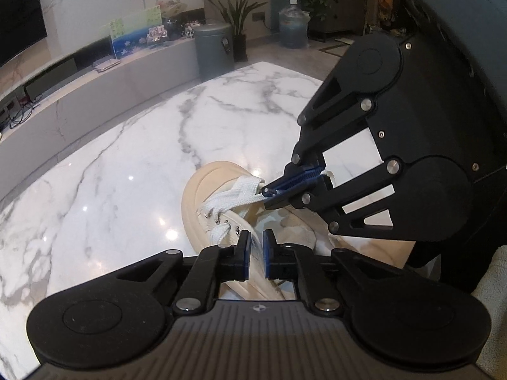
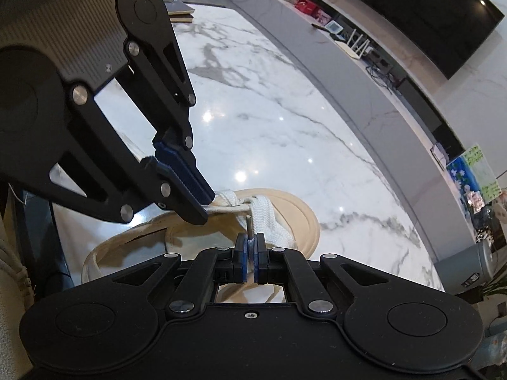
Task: Lace up shoes with both hands
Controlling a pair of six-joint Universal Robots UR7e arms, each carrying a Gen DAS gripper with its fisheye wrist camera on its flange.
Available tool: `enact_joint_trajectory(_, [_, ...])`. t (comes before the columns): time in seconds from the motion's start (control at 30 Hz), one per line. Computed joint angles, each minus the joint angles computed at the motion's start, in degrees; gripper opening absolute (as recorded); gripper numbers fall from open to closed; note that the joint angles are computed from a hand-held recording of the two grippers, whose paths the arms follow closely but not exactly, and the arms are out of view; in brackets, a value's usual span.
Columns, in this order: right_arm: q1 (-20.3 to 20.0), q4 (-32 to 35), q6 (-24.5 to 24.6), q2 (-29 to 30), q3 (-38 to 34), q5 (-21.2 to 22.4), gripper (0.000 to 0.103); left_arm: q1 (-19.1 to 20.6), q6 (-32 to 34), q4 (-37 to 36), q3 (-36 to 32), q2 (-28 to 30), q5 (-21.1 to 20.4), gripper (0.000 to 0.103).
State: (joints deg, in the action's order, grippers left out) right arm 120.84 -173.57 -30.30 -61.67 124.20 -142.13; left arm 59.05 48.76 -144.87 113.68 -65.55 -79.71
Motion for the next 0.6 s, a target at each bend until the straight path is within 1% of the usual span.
enact_joint_trajectory(0.23, [0.2, 2.8, 0.9, -1.0, 0.6, 0.8, 0.002, 0.1, -0.5, 0.7, -0.3, -0.3, -0.1, 0.006])
enact_joint_trajectory(0.37, [-0.1, 4.4, 1.5, -0.9, -0.1, 1.2, 0.002, 0.8, -1.6, 1.7, -1.0, -0.2, -1.0, 0.006])
enact_joint_trajectory(0.6, [-1.2, 6.7, 1.0, -0.5, -1.6, 3.4, 0.002, 1.5, -2.6, 2.5, -1.9, -0.2, -0.7, 0.006])
